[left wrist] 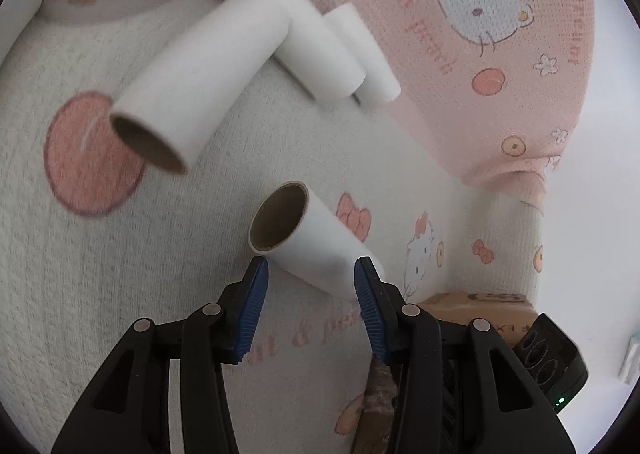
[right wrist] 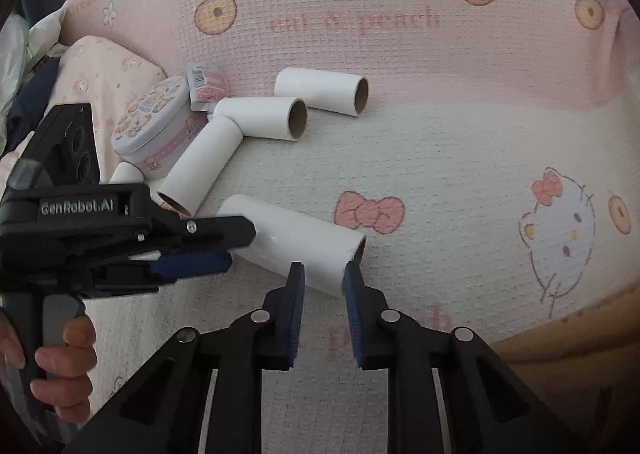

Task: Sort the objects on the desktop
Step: 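Close the left gripper around the white tube and lift it upright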

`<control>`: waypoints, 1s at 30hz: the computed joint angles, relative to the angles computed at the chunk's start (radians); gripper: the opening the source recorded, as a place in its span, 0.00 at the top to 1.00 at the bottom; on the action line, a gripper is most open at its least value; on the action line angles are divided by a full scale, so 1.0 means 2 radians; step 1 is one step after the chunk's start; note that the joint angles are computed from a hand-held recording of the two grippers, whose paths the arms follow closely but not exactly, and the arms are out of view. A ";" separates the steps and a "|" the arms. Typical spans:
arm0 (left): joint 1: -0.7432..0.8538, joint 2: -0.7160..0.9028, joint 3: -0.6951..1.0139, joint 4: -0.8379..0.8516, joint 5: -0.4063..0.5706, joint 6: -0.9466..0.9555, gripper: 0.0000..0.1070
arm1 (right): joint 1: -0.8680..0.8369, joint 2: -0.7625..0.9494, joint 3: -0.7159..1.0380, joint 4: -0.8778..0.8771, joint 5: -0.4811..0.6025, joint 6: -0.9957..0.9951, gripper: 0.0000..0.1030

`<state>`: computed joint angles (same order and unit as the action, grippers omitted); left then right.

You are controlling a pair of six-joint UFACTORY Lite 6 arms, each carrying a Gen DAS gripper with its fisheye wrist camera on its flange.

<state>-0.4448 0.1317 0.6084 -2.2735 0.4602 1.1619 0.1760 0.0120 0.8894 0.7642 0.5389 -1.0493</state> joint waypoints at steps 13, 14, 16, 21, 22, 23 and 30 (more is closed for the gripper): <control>0.023 0.000 0.028 0.087 -0.023 -0.026 0.55 | 0.089 -0.077 -0.032 -0.099 -0.007 0.080 0.86; 0.023 0.000 0.028 0.087 -0.022 -0.026 0.55 | 0.094 -0.082 -0.035 -0.115 -0.015 0.093 0.86; 0.025 0.004 0.029 0.082 -0.018 -0.021 0.52 | 0.100 -0.084 -0.036 -0.148 -0.031 0.123 0.85; 0.030 0.019 0.012 0.028 0.020 0.016 0.46 | 0.090 -0.055 -0.015 -0.145 -0.047 0.123 0.50; 0.030 0.026 0.012 0.020 0.025 0.021 0.46 | 0.083 -0.047 -0.010 -0.123 -0.046 0.105 0.46; 0.031 0.034 0.014 0.017 0.028 0.023 0.46 | 0.076 -0.036 -0.001 -0.097 -0.038 0.085 0.46; 0.035 0.038 0.024 0.003 0.013 0.062 0.46 | 0.059 0.055 0.079 -0.042 0.022 0.059 0.46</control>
<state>-0.3750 0.2081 0.6559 -2.2675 0.4859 1.2853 0.2946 0.1224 1.0482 0.6802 0.5820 -0.9303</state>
